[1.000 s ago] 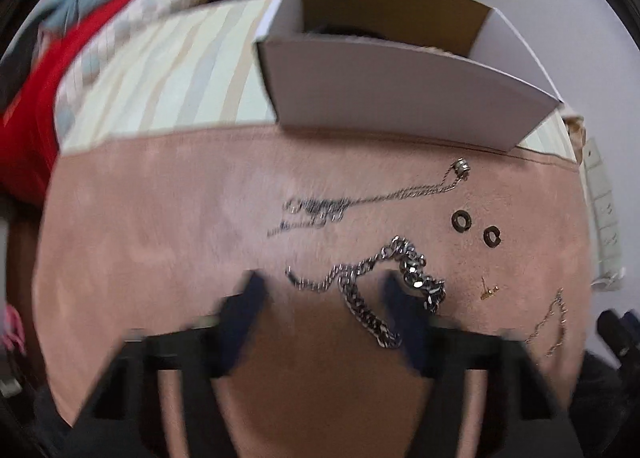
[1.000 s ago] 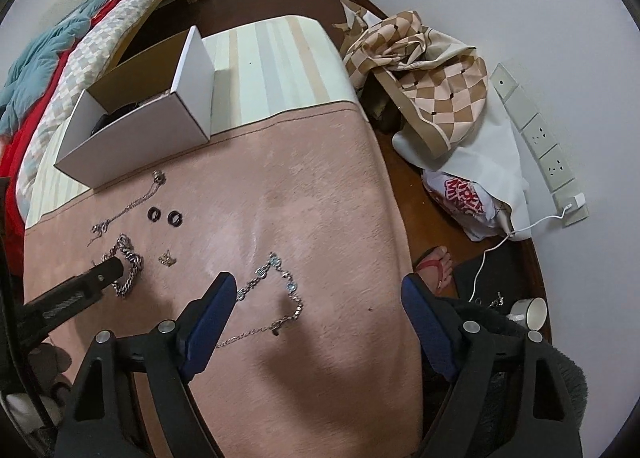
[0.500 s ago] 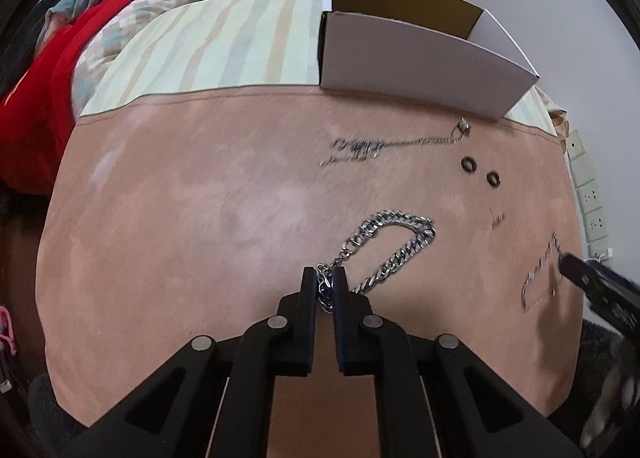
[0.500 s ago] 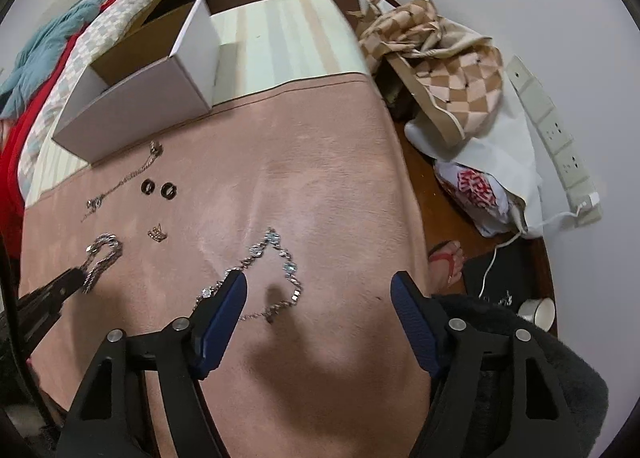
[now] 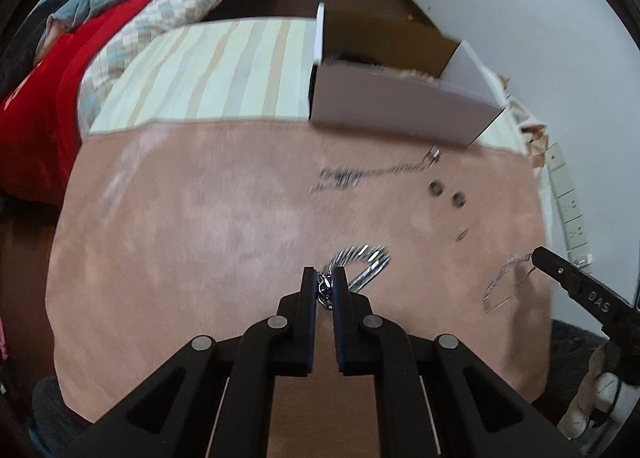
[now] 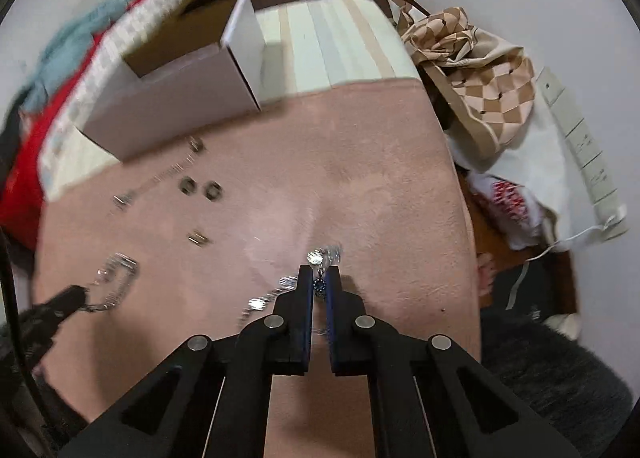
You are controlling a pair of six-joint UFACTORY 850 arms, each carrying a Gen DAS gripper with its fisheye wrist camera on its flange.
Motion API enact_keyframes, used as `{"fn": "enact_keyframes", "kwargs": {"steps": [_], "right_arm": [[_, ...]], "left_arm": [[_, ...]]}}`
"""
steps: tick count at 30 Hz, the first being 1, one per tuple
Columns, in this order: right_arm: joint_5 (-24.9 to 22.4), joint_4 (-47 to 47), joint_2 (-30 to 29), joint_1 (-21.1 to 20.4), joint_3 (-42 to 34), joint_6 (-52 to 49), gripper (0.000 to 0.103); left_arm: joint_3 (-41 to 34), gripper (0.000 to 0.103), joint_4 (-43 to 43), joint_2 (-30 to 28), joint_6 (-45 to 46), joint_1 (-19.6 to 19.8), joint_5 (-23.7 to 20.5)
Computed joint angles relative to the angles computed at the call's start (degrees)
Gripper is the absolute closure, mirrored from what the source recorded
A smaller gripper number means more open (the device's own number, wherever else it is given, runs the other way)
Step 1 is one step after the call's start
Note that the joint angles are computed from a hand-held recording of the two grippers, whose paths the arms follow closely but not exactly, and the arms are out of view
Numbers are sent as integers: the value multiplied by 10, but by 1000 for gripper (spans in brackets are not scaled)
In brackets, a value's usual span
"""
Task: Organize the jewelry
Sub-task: 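Grasp the chunky silver chain bracelet with the left tool while the right tool grasps the thin bead-chain bracelet, then lift both bracelets into the cardboard box and open both tools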
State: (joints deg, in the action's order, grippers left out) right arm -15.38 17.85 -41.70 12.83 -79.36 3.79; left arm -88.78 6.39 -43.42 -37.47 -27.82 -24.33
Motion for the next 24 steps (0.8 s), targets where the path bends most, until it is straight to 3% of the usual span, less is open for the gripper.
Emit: {"fn": "enact_keyframes", "kwargs": {"steps": [4, 10, 17, 20, 23, 24], "right_arm": [[8, 141, 27, -9, 4, -141, 97], [-11, 210, 47, -16, -35, -235, 97], [-42, 173, 20, -7, -140, -225, 97], [-56, 139, -8, -1, -201, -200, 97], [-63, 135, -19, 4, -226, -198, 97], [-60, 144, -17, 5, -223, -209, 97]], "left_arm": [[-14, 99, -29, 11, 38, 7, 4], [-104, 102, -69, -15, 99, 10, -16], [-246, 103, -92, -75, 151, 29, -48], [-265, 102, -83, -82, 150, 38, -44], [-244, 93, -84, -76, 140, 45, -41], [-238, 77, -87, -80, 134, 48, -55]]}}
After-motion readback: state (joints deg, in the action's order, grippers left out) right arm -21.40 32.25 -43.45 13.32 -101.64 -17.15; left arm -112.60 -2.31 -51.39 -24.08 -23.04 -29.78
